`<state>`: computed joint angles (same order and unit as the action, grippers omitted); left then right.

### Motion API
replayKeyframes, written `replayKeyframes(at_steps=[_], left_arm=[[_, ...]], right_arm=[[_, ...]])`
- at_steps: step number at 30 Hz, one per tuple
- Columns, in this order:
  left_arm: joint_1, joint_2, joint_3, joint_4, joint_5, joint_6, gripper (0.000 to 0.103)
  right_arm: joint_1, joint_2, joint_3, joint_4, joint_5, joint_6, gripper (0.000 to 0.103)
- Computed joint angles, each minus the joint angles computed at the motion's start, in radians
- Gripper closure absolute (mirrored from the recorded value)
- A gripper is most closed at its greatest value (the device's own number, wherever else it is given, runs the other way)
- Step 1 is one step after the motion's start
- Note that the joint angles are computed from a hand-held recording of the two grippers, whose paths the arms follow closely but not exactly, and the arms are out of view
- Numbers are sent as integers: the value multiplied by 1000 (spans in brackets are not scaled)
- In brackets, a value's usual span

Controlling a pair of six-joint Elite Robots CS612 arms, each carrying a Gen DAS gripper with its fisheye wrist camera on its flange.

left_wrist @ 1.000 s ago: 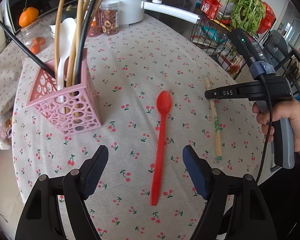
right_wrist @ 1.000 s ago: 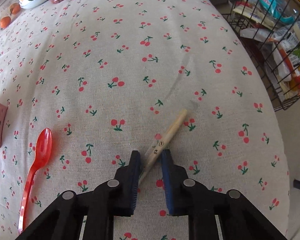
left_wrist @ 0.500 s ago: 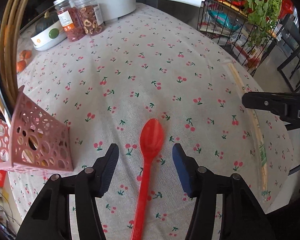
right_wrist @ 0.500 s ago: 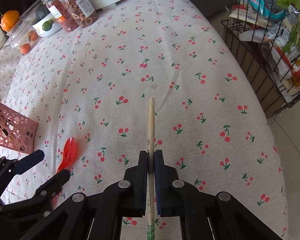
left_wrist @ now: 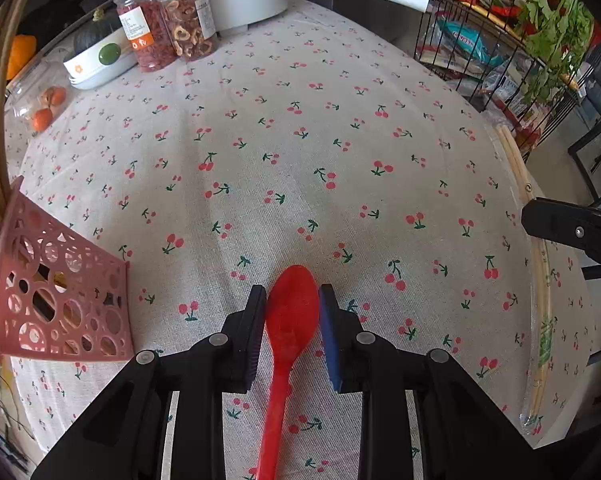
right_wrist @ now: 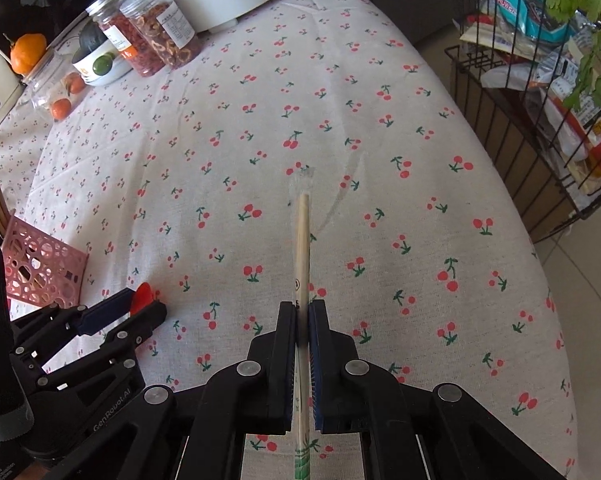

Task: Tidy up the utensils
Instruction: 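Drop the red spoon into the pink basket with the left tool while the right carries the wrapped chopsticks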

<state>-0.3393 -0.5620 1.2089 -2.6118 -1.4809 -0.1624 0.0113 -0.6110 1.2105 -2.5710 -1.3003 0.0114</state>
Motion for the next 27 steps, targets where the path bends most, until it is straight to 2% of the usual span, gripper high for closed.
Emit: replayKeyframes(at_steps=[3, 10, 16, 19, 22, 27], left_arm=[[4, -35, 60, -88, -19, -3, 75], [16, -145, 228, -384, -45, 22, 75], [43, -211, 327, -635, -44, -14, 75], [60, -218, 341, -768, -19, -64, 75], [75, -204, 329, -898, 32, -92, 75], [91, -144, 264, -1055, 104, -114, 75]], right_arm=[[1, -19, 35, -91, 23, 3, 98], [0, -57, 111, -295, 77, 43, 98], [4, -79, 156, -467, 98, 82, 98], [7, -83, 167, -535, 106, 92, 98], [13, -82, 165, -561, 111, 90, 98], [22, -75, 149, -551, 114, 82, 98]])
